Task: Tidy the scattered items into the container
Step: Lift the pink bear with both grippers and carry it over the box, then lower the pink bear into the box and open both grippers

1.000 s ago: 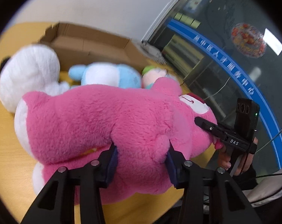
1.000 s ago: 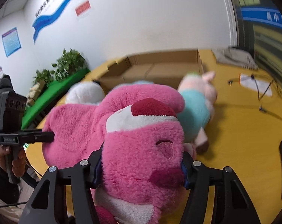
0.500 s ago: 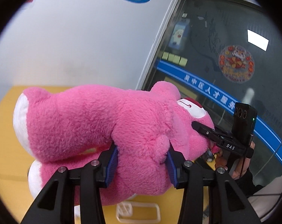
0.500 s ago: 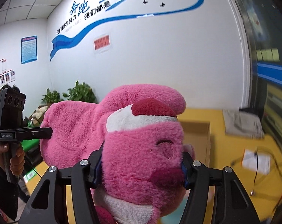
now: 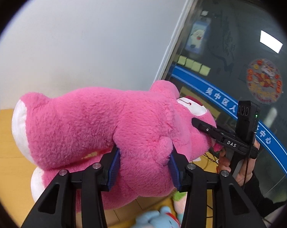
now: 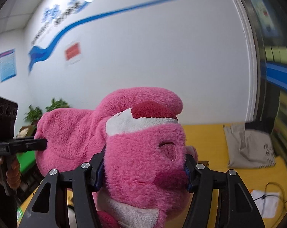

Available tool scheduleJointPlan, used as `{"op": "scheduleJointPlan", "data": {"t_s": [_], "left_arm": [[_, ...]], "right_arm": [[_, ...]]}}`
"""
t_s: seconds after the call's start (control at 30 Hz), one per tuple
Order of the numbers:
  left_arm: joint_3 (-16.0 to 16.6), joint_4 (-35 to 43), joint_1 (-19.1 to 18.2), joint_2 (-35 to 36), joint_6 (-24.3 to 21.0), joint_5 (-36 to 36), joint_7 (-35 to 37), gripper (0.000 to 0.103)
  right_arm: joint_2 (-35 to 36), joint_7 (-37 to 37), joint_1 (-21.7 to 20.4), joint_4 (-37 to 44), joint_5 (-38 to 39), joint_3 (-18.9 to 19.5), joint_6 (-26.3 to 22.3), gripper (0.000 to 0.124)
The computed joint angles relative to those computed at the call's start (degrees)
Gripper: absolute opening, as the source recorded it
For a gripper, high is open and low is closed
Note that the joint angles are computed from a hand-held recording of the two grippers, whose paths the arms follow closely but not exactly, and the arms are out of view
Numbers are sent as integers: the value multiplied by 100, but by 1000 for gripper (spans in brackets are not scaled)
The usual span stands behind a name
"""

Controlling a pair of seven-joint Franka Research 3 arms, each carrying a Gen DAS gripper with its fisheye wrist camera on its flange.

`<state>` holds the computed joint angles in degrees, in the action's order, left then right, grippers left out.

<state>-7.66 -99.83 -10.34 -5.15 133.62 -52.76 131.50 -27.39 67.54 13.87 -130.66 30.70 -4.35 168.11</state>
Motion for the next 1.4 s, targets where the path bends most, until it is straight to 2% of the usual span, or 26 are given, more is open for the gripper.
{"op": "scheduleJointPlan", "data": {"t_s": [0.2, 0.3, 0.43, 0.53, 0.57, 0.63, 0.7, 0.8, 0.87, 0.93, 1.0, 1.1, 1.23, 1.3, 1.4], "left_arm": [[-380, 1301, 136, 1920, -154, 621, -645, 44], [-505, 1781, 149, 2701, -243, 1095, -1095, 44], [-550, 2187, 95, 3424, -402, 1824, -1763, 44], [-694, 2296, 149, 3659, -323, 2078, -1958, 44], [-753, 2267, 181, 3649, -237, 2127, -2003, 44], [-796, 2344, 157, 3699, -90, 2376, -2237, 45], [-839, 2323, 133, 3694, 78, 2656, -2383, 53], [-1016, 2300, 273, 3642, 22, 2841, -2544, 59], [-1099, 2107, 490, 3438, -178, 2880, -2436, 60], [-971, 1507, 578, 2867, -200, 3192, -2343, 61], [-912, 774, 714, 2212, -212, 3227, -2105, 61], [-725, 108, 740, 1638, -497, 3181, -2203, 61], [-531, -551, 632, 1224, -897, 3211, -2481, 61], [-487, -823, 554, 1049, -968, 3193, -2588, 61], [-396, -1235, 504, 760, -1157, 2981, -2550, 60]], "right_arm": [[1662, 143, -177, 664, 437, -231, 42, 66], [2375, 398, -472, 988, 602, -163, -327, 66], [2842, 1226, -838, 1029, -197, 37, -686, 66], [2883, 2011, -911, 899, -1115, 109, -661, 66], [2902, 2236, -922, 896, -1443, 118, -609, 67], [3026, 2355, -969, 1074, -1518, 137, -695, 68], [3149, 2464, -1014, 1242, -1491, 136, -810, 71], [3299, 2537, -1058, 1362, -1618, 112, -785, 87], [3056, 2118, -1143, 1138, -1243, 173, -764, 90], [2624, 1259, -1169, 787, -779, 208, -754, 92], [1995, 304, -1078, 335, -319, 138, -1025, 99], [1290, -462, -912, -169, -171, 15, -1792, 101], [1226, -455, -952, -335, -414, 32, -2742, 100], [1231, -215, -1048, -449, -707, 118, -2839, 99], [1087, -149, -1103, -672, -974, 163, -2899, 92]]}}
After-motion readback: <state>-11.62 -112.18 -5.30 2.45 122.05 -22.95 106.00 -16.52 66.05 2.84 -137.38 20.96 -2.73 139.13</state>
